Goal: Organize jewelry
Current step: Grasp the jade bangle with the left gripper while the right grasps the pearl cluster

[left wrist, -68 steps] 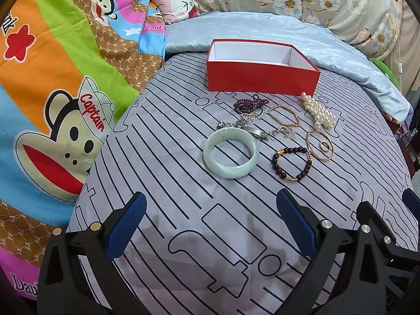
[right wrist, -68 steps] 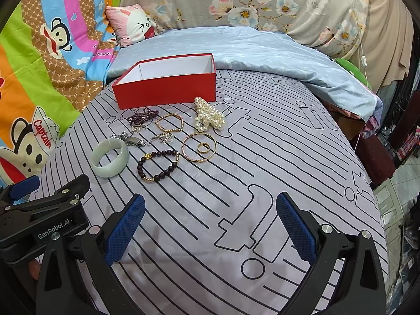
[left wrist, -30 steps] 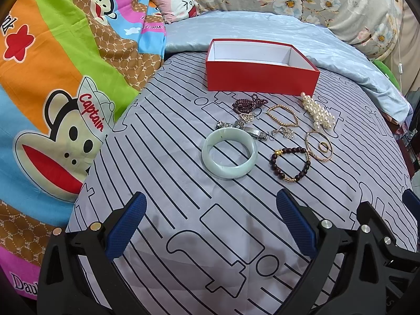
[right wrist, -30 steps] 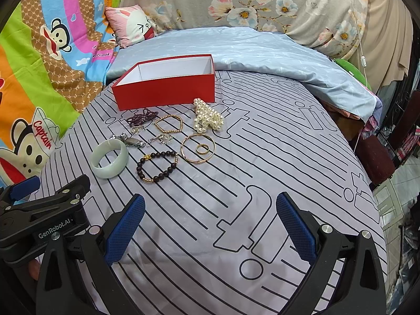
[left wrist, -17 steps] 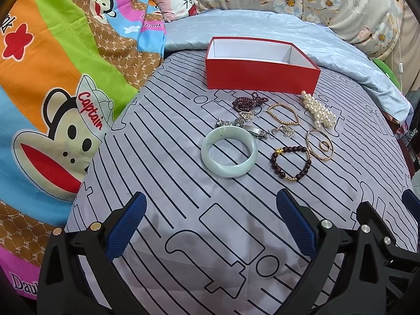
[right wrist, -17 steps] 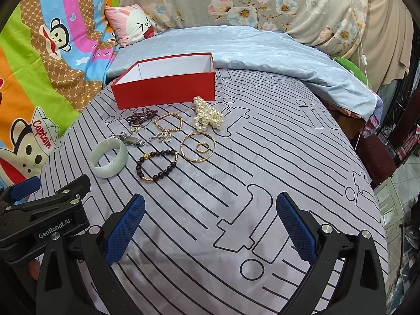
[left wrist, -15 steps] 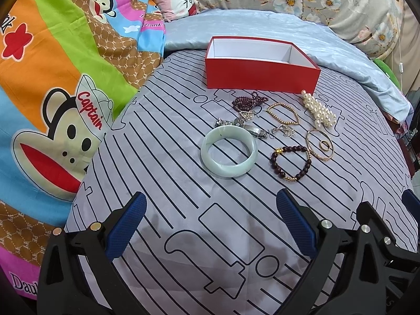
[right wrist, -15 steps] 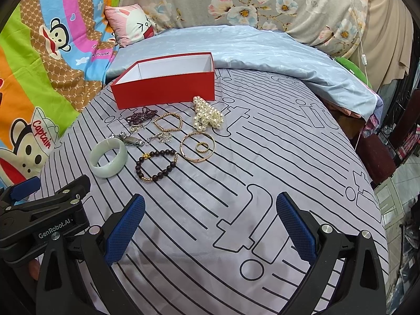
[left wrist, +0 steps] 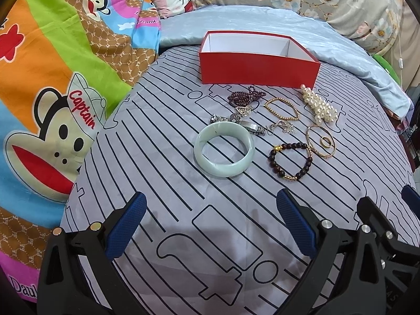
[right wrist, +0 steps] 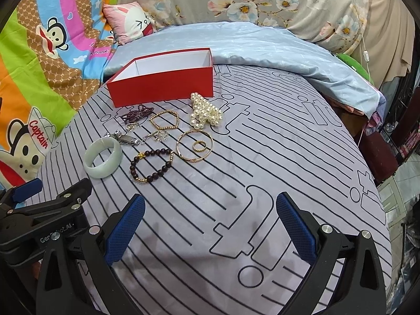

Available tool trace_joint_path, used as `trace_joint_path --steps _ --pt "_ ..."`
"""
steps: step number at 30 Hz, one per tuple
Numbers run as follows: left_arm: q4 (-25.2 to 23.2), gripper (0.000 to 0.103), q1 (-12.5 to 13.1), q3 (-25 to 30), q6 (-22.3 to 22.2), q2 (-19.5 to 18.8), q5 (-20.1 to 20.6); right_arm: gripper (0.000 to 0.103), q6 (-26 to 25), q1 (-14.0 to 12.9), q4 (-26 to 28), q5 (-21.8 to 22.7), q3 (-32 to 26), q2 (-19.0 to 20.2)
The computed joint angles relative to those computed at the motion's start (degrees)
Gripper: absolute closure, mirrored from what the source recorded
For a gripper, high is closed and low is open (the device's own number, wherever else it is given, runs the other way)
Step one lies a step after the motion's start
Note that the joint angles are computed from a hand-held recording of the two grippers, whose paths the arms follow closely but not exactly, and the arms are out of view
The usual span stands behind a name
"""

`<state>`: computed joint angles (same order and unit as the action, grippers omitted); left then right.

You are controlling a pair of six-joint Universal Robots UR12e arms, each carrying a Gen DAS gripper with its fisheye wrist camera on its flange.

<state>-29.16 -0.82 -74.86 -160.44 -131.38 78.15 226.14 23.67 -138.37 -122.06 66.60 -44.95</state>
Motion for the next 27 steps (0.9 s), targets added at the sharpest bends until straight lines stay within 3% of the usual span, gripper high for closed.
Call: trace_joint_path --steps 11,17,19,24,27 --pt "-3.26 0.006 0.37 3.88 -0.81 -2.34 -0.94 0.006 -0.57 -1.12 -0.24 0.87 -0.77 0.8" --pt "-4.85 0.007 0.55 7.85 -3.88 -4.79 0.81 0.006 -0.54 -1.61 -0.14 1.54 -0.98 1.07" --pt "-6.33 0.018 0.53 9.49 -4.19 -5.7 0.7 0.006 -0.67 -1.8 -0.17 1.86 -1.17 1.24" --pt "-9.31 0.029 0.13 12.86 -4.15 -7.82 0.6 0.006 -0.98 -2.25 -0.03 1.93 -2.08 1.8" --pt "-8.85 0.029 -0.28 13.82 -2.81 -8.58 0.73 0.006 -1.02 -2.52 -0.03 1.93 -2.66 2.11"
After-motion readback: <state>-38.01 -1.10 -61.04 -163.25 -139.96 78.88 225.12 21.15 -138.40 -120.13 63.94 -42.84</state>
